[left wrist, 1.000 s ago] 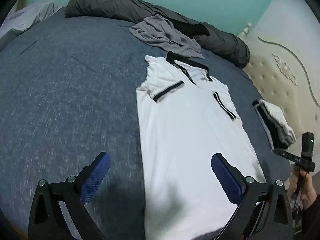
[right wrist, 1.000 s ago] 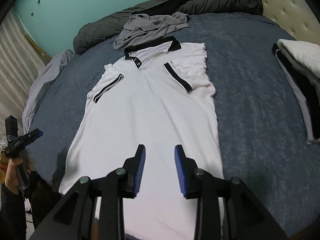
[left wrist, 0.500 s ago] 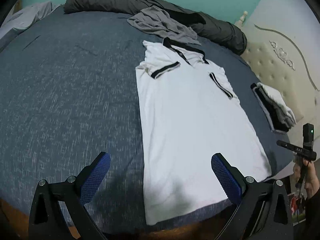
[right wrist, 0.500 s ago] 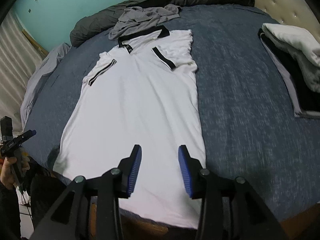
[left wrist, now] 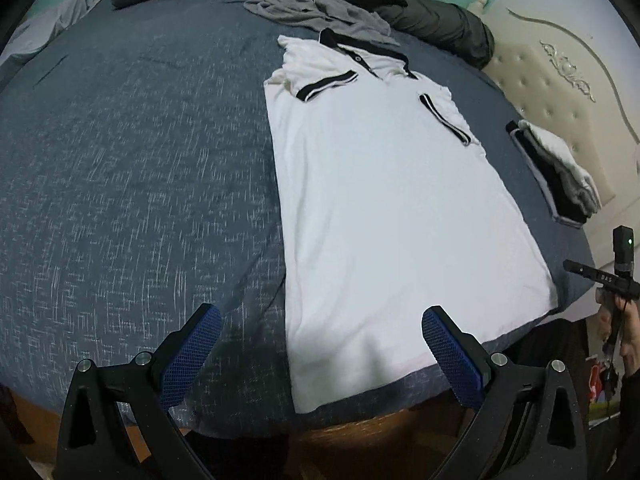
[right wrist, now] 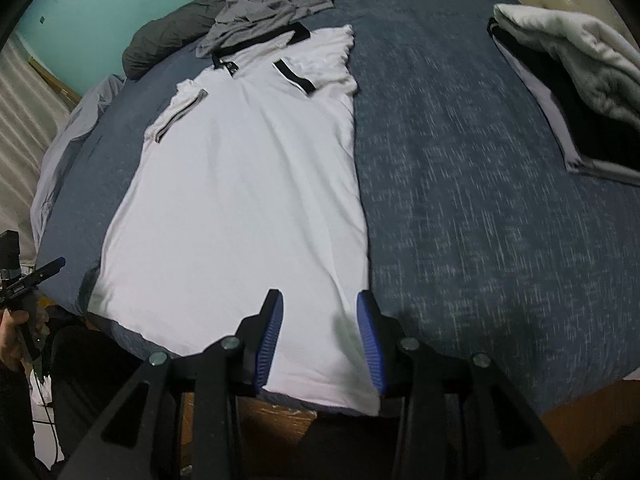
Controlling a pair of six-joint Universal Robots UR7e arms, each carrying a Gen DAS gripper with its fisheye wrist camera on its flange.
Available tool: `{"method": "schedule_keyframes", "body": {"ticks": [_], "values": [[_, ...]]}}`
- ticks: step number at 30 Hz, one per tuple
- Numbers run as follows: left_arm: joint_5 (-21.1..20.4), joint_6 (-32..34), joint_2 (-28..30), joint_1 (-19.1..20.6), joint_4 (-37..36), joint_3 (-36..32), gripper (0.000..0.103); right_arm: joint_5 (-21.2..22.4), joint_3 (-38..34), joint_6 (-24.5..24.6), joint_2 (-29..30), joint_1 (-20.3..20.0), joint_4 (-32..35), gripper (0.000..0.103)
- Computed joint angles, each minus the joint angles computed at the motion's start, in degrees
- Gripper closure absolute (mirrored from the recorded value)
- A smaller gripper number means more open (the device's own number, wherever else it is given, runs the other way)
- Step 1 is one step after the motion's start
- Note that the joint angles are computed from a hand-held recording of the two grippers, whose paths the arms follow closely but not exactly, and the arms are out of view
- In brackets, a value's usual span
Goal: Fold clothes
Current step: 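Move both grippers to the hem of the flat polo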
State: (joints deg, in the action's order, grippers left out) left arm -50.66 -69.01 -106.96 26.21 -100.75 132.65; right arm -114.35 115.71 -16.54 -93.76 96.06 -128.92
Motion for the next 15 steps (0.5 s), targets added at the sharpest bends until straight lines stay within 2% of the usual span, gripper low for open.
{"method": "schedule_keyframes", "body": {"ticks": [3,10,11,12,15], "values": [[-1.07,0.38,0.06,0.49,0.31,0.33,0.003,-0.42,0.30,0.01,-0.21,-0.71,0.37,0.065],[-5.21,2.09,0.25,2.49,0.22,1.48,0.029,-1.64,0.68,-0.03,-0.37,-1.94,1.83,0.065],[-5.53,2.10,0.21,2.67,0.25,1.70,0.038,-1.65,0.76,-0.08,-0.45,-2.09,1.97,0.065],[-5.80,2.24,0.29,2.89,0.19,1.81,0.041,-1.66,0.84,-0.13,-0.52,-2.25,2.10,0.065],[-6.68,2.76,0.62,3.62,-0.19,2.13,0.043,-1.87,1.06,-0.10,-0.48,-2.61,2.26,0.065]]}}
